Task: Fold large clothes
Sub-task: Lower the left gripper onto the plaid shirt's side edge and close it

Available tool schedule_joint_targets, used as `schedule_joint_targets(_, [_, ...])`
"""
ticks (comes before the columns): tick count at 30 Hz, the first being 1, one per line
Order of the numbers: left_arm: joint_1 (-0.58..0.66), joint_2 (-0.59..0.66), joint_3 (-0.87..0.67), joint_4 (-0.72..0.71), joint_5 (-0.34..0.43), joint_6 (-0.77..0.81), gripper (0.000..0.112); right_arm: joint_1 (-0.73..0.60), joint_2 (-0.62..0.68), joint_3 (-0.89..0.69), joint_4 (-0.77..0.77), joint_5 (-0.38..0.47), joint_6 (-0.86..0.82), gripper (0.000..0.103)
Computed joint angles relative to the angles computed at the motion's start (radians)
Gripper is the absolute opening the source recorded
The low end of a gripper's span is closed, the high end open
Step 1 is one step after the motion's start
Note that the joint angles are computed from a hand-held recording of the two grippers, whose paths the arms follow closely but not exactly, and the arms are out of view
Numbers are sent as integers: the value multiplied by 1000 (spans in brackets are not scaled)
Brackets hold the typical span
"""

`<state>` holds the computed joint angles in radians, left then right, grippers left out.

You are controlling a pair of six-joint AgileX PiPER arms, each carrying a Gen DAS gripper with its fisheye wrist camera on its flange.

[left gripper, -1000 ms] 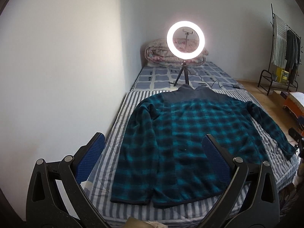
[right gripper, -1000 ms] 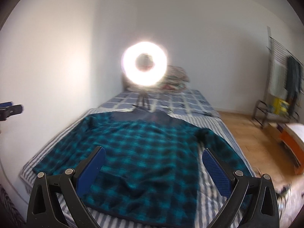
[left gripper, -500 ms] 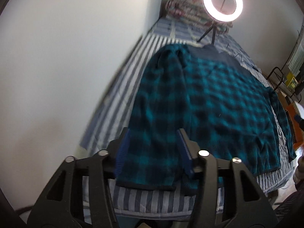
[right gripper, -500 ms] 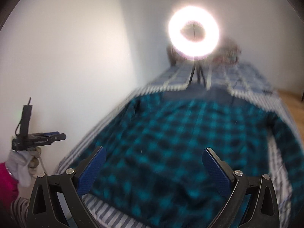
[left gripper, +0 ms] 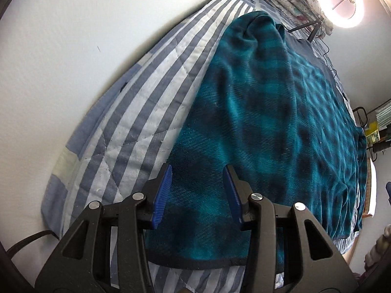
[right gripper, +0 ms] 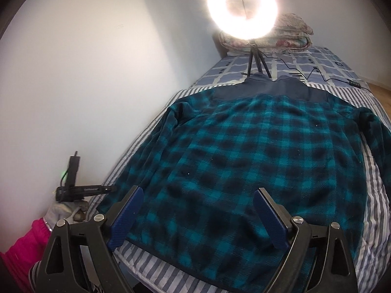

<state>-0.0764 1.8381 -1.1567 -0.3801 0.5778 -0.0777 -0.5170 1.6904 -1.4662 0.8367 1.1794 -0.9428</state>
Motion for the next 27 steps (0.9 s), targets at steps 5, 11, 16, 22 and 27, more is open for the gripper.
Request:
schedule_joint_targets(5, [-2, -10, -5, 43, -13, -58, 44, 23, 1, -12, -6, 14, 9, 93])
schedule_joint_targets(11, [22, 32, -54, 53, 30, -64, 44, 49, -16, 12, -8, 0, -8, 93])
schedule_joint_targets(16, [33, 59, -61, -11, 9, 1, 45, 64, -21, 18, -7, 2, -8, 93])
schedule_joint_targets(22, [25, 70, -55, -112, -16, 109, 2, 92, 2, -17, -21, 16, 19, 93])
schedule_joint_targets(27, [22, -14, 3, -347, -60, 327, 1, 149, 72, -130, -60, 32, 78, 93])
